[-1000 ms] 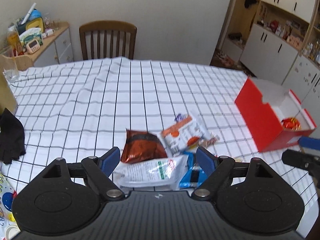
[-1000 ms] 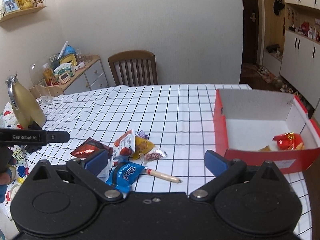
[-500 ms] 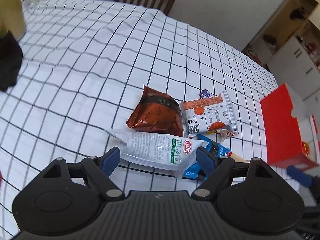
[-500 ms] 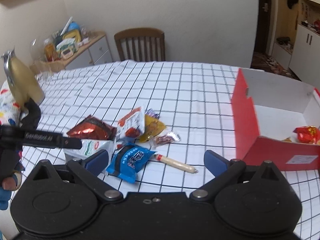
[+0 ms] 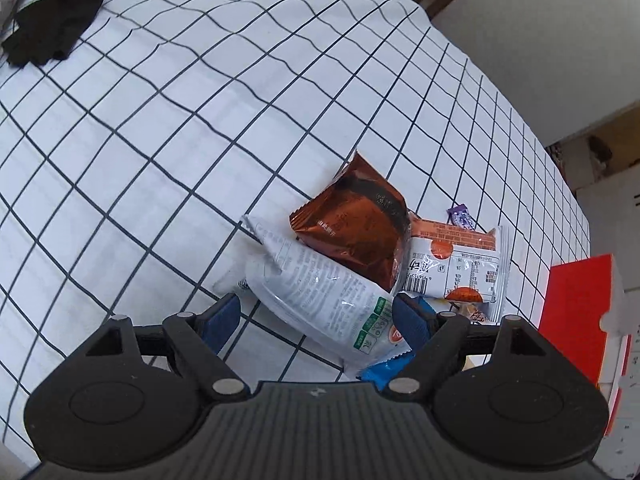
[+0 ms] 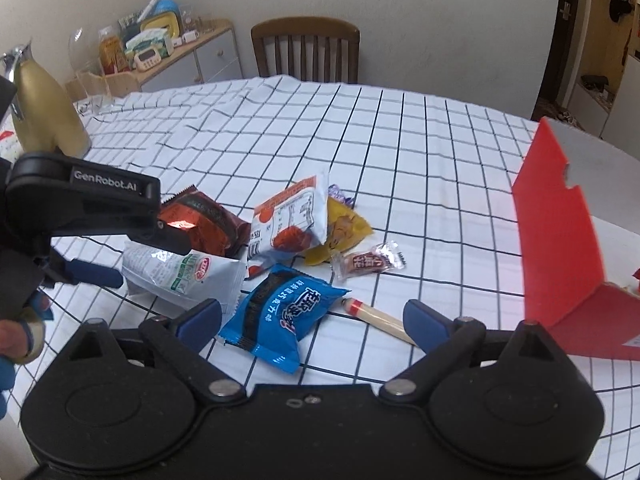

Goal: Organize snacks
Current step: 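Grasp the white milk-drink pouch with left tool while right tool grasps blue packet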

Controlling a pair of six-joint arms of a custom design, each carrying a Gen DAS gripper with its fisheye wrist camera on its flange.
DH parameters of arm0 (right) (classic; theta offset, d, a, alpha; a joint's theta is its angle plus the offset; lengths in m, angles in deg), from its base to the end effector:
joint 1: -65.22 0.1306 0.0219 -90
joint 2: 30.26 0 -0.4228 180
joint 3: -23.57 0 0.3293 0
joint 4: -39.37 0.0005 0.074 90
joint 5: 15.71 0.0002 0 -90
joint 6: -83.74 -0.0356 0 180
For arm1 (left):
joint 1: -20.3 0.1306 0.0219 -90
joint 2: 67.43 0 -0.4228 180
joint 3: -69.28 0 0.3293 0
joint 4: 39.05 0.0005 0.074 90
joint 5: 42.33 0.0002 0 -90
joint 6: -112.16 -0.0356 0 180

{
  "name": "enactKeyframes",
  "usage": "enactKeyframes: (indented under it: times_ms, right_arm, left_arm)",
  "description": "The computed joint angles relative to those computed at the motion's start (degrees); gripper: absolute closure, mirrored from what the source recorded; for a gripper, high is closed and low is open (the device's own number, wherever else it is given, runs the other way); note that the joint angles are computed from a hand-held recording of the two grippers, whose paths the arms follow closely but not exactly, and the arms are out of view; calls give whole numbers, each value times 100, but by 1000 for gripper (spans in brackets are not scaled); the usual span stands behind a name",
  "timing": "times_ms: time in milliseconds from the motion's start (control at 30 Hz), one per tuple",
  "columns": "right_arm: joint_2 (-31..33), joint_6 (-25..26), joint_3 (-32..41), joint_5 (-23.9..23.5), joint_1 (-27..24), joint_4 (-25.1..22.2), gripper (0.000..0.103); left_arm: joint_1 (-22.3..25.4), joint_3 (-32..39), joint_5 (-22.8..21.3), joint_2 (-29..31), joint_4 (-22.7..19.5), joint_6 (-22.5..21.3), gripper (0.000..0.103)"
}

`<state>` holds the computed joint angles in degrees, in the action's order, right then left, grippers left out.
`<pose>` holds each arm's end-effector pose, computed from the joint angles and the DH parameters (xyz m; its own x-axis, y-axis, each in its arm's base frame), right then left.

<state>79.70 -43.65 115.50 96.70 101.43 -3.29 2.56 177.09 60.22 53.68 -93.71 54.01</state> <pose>0.4372 0.3026 0.3328 -0.7992 0.1106 -0.5908 0.1130 0.9930 0.0331 0.5703 -0.1911 0.3160 -0.9478 -0.2376 -0.2125 -0.1473 0.9176 -0.3691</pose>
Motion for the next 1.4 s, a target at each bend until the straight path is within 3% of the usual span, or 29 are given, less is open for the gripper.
enactKeyframes:
  times_ms: [467, 767, 867, 967, 1100, 1400]
  right_arm:
    - [448, -437, 241, -713, -265, -66, 21]
    - [571, -655, 290, -991, -341, 33, 23]
    - [525, -662, 146, -1094, -372, 257, 29]
    - [445, -734, 11, -1187, -385, 424, 43]
    - [341, -708, -133, -1114, -335, 487, 54]
    - [66, -864, -457, -811, -187, 489, 58]
  left_arm:
    - [97, 203, 328, 266, -117, 1127, 20]
    - [115, 246, 535, 345, -80, 1273, 21]
    - [149, 111, 644, 276, 69, 1354, 32]
    - [161, 83, 737, 236, 115, 1298, 45]
    - [165, 43, 704, 182, 54, 1175, 70]
    - [213, -480, 710, -161, 166, 887, 73]
